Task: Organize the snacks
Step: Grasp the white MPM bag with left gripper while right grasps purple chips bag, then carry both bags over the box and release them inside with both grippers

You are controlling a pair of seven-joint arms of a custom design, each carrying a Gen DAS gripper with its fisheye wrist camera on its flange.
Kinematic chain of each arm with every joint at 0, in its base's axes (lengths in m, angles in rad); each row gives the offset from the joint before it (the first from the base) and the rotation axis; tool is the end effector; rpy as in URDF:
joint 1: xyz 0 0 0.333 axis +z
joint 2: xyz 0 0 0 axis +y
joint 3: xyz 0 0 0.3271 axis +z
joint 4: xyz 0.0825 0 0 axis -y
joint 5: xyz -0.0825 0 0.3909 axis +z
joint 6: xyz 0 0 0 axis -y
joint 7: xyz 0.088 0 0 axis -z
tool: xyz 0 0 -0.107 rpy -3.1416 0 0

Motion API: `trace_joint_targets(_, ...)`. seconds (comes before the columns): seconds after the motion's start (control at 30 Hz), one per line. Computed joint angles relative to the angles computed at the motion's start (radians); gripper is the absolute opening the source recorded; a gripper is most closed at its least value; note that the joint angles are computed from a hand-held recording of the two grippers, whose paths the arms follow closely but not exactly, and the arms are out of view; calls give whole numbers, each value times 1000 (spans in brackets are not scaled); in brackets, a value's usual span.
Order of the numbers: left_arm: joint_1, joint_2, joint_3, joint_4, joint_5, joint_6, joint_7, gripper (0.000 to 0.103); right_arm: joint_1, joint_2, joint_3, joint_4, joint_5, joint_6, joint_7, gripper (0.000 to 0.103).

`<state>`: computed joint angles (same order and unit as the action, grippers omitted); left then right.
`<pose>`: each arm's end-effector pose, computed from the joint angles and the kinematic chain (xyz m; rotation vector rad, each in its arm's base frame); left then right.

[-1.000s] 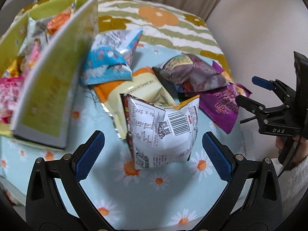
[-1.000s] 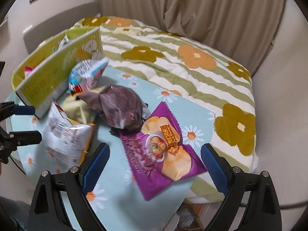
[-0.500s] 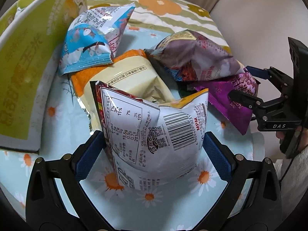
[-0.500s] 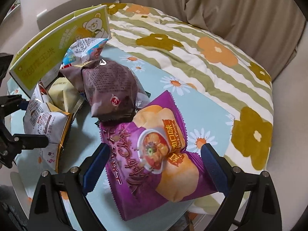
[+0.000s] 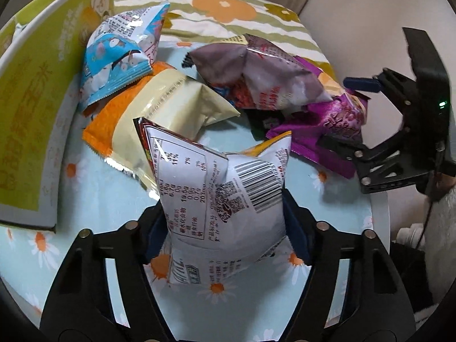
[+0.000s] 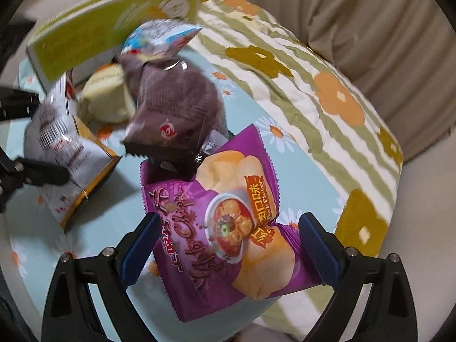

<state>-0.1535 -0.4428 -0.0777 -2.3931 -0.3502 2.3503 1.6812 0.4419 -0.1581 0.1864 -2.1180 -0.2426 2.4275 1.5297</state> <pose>0.4375 -0.1113 0.5314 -1.9556 2.2597 -0.7165 0.4429 0.3266 0.5398 -2.5894 1.0198 -0.5944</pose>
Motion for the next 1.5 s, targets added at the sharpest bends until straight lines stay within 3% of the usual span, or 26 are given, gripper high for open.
trace_joint_targets(0.2, -1, -23, 8, -10, -12, -13, -2, 65, 8, 36, 17, 21, -114, -41, -26, 99)
trace_joint_targets(0.37, -2, -10, 15, 4, -30, -10, 1, 65, 14, 28, 0, 8, -60, -15, -41, 98)
trace_joint_targets(0.43, -2, -15, 18, 3, -36, -11, 5, 65, 10, 17, -1, -2, -48, -10, -22, 95)
trace_joint_targets(0.6, -1, -34, 32, -2, -56, -16, 31, 65, 7, -5, 8, -9, -44, -16, 37, 71)
trace_joint_targets(0.7, -1, -50, 37, -4, -66, -21, 46, 65, 5, -18, 18, -11, -57, -41, 85, 68)
trace_joint_targets(1.13, 16, -180, 72, -20, -85, -71, 77, 65, 16, -133, 56, -6, -42, -125, 298, 68)
trace_joint_targets(1.33, 41, -245, 104, 10, -70, -99, 67, 65, 35, -160, 62, 28, 48, -67, 374, 68)
trace_joint_targets(1.5, 79, -258, 148, 76, -44, -126, 89, 65, 49, -110, 94, 137, 57, -52, 443, 68)
